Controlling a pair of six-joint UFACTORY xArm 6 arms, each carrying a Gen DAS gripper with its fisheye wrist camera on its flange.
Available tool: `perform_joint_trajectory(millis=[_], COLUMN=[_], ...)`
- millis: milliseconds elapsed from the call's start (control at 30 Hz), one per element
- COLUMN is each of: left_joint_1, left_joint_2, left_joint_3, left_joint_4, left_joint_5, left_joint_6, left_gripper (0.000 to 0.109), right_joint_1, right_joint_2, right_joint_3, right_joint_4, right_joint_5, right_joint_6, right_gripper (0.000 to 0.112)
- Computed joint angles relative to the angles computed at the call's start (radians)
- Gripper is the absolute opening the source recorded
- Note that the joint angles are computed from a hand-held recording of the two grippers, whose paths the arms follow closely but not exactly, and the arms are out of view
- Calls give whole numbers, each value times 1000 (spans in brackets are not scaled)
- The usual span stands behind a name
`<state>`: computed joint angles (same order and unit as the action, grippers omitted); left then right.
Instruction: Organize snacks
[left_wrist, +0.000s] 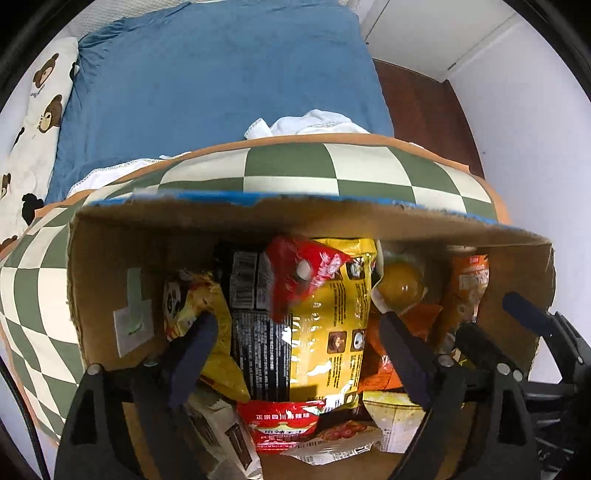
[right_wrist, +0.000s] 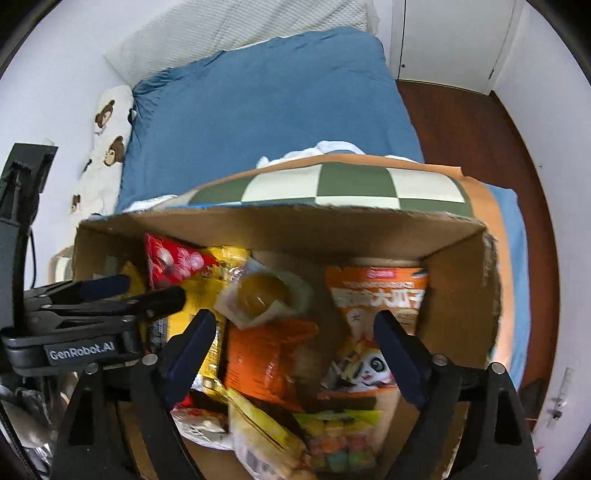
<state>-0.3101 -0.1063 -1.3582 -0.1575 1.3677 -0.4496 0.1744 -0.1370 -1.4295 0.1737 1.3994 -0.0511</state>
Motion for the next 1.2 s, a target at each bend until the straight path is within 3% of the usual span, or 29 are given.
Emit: perform_joint_trajectory(millis=[400,700,967,1200], left_joint_1=[-58,-195,-449,-771], left_joint_2=[-123,-328,-504,-573], left_joint_3=[79,167,188,130], left_joint_4=[64,242,453,664], left_joint_5=[-24,-51,39,248], left_joint_6=[-61,-215,-455,-684], left_gripper=[95,95,95,95], right_joint_1=[-27,-52,-74,-108], right_joint_2=[-84,-279,-564,-760], right_joint_3=[44,155,260,241], right_joint_4=[-55,-44,-56,-46], right_joint_5=[40,-4,-15,64], right_joint_6=[17,17,2,-33], right_gripper=[92,93,95,97])
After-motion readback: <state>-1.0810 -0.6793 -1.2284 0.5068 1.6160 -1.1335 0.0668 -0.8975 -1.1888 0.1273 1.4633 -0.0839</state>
